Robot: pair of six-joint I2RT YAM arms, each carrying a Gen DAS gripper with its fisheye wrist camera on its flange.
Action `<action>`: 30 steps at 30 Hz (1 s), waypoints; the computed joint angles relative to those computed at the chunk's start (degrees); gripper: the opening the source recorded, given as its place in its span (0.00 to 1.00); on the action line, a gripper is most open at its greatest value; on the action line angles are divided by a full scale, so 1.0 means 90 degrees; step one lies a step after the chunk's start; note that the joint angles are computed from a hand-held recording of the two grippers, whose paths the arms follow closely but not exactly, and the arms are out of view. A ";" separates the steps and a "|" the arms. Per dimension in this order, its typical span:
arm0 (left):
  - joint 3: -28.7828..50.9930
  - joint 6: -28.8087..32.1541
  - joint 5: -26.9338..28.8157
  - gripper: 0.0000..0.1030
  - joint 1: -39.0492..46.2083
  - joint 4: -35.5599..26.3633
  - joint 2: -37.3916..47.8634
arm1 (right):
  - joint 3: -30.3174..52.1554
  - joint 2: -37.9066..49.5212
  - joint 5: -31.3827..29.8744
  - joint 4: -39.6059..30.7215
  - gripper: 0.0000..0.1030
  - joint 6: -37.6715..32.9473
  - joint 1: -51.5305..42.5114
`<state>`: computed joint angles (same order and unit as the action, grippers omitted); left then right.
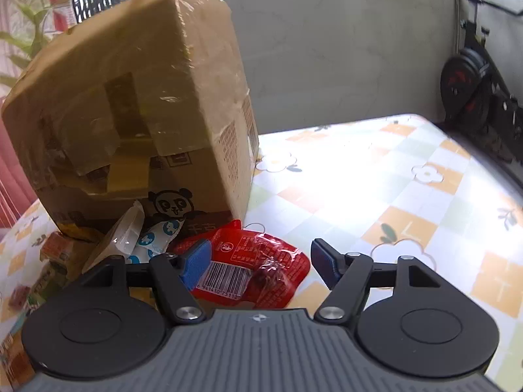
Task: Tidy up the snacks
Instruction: 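Lower the right gripper onto the red candy bag and close on it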
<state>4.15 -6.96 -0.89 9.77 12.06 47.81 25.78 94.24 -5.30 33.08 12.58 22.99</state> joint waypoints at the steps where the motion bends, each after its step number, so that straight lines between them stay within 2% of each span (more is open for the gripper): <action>1: -0.0006 -0.0011 -0.0005 0.79 -0.0024 0.0046 0.0052 | 0.0102 0.0089 0.0017 -0.0107 0.69 0.0088 0.0014; 4: -0.0022 -0.0040 -0.0058 0.78 -0.0105 0.0185 0.0222 | 0.0253 0.0305 0.0082 -0.0284 0.70 0.0320 0.0104; 7: -0.0048 -0.0071 -0.0101 0.78 -0.0162 0.0300 0.0364 | 0.0038 0.0352 0.0400 0.0137 0.70 0.0279 0.0298; 10: -0.0068 -0.0101 -0.0150 0.78 -0.0211 0.0406 0.0509 | -0.0134 0.0308 0.0237 0.0348 0.64 0.0318 0.0225; 17: -0.0229 -0.0224 -0.0297 0.78 -0.0455 0.0560 0.0647 | -0.0254 0.0281 0.0175 0.0496 0.61 -0.0024 0.0273; 24: -0.0359 -0.0309 -0.0348 0.78 -0.0477 0.0579 0.0614 | -0.0268 0.0379 0.0019 0.0706 0.43 -0.0016 0.0168; 30: -0.0445 -0.0397 -0.0284 0.78 -0.0393 0.0572 0.0573 | -0.0260 0.0384 -0.0063 0.0700 0.41 -0.0093 0.0094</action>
<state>0.14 -10.53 -3.45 6.23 17.21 52.97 23.43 97.69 -5.87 39.39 11.75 23.83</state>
